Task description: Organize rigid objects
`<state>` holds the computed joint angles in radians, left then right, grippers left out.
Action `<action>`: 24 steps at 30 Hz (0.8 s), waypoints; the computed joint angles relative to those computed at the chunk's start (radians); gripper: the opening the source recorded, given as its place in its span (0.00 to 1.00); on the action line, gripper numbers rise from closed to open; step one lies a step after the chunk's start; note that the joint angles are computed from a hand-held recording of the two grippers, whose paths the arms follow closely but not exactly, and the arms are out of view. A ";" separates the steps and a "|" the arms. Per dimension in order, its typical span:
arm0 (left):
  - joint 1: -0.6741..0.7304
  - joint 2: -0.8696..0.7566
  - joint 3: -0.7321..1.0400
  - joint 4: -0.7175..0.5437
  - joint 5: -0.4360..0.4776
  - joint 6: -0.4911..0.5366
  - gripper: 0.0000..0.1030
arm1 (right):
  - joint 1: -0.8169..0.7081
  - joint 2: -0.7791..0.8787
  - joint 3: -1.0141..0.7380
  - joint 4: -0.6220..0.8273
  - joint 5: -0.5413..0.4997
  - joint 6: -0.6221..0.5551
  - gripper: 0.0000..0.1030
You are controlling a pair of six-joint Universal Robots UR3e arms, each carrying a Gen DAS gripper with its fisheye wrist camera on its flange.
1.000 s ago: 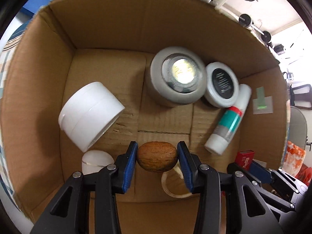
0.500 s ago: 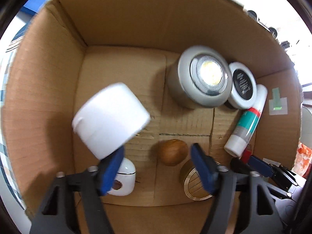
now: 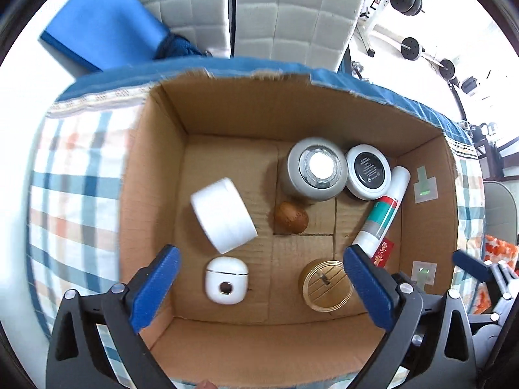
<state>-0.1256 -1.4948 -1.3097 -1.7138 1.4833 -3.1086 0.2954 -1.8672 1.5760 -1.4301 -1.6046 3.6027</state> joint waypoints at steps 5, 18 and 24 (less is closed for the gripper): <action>0.066 0.103 -0.031 -0.018 0.003 0.077 1.00 | 0.059 -0.003 -0.108 0.085 -0.063 0.012 1.00; 0.185 0.230 0.300 -0.330 -0.038 0.170 1.00 | 0.162 -0.093 -0.303 0.274 -0.044 0.115 1.00; 0.227 0.132 0.846 -0.661 -0.087 0.219 1.00 | 0.383 0.006 -0.729 0.511 -0.152 0.317 1.00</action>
<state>0.1012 -1.3627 -0.4637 -2.3750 1.3966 -2.8893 0.6787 -1.8609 0.8468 -0.9195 -1.7566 3.9201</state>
